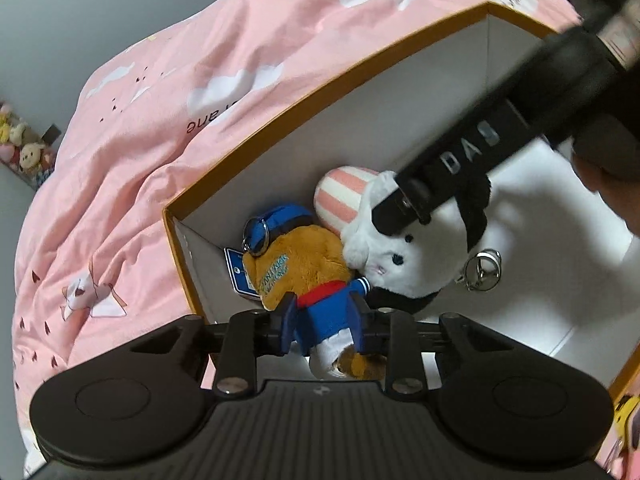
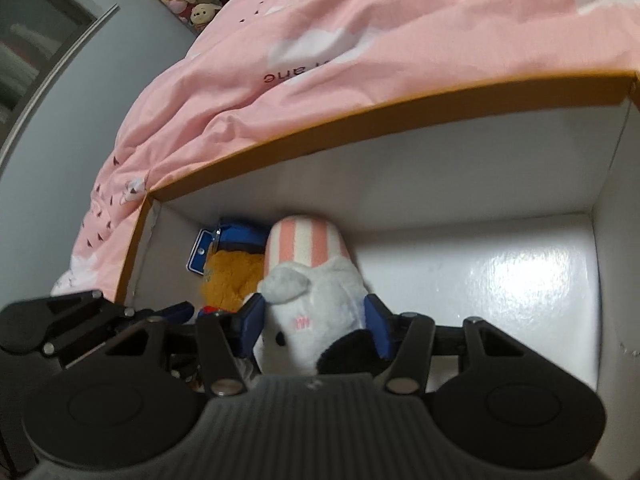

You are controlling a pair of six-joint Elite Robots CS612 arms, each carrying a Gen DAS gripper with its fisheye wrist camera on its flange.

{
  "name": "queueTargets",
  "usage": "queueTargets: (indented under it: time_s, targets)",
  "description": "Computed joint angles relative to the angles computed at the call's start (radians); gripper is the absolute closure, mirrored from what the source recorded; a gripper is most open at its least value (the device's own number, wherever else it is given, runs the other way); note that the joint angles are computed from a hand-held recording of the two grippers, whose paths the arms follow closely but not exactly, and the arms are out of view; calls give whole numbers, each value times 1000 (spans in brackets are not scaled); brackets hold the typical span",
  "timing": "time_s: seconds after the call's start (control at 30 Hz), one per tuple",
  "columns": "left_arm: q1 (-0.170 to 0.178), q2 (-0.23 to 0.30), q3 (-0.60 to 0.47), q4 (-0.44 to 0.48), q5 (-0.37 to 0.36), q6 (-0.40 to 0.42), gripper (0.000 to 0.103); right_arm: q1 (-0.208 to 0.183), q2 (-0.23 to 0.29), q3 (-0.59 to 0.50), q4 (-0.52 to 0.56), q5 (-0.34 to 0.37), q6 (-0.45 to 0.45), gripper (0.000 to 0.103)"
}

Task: Organize objects
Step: 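Open both grippers to release the plushes inside the box and withdraw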

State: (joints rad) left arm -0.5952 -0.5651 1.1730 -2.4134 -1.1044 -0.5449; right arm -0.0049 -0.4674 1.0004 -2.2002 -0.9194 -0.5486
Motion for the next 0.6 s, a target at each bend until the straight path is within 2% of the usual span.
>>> queueTargets:
  time_s: [0.07,0.17,0.23,0.3,0.43,0.53,0.6]
  targets:
    - [-2,-9,11,-12,12,-18,68,1,-10,19,-31,-11,-18,47]
    - [-20,-34,50,-70,72,-9,66,-5,-35,60,-91,-22,-55,46]
    - [-34,-54,74,-100,101,-26,62,-16,-64,117,-175,-3,-84,43]
    - [-53,-76,104,-135,140,-56,53,-26,-98,189,-293,10,-92,39]
    - [-90,-116,140,-98,206,-160,48,-60,-164,326,-471,69,-94,39]
    - [-118,-154,186,-96,194,-260,48,-94,-206,423,-560,132,-98,35]
    - [-137,-177,225,-117,177,-318,48,-112,-236,492,-619,134,-124,32]
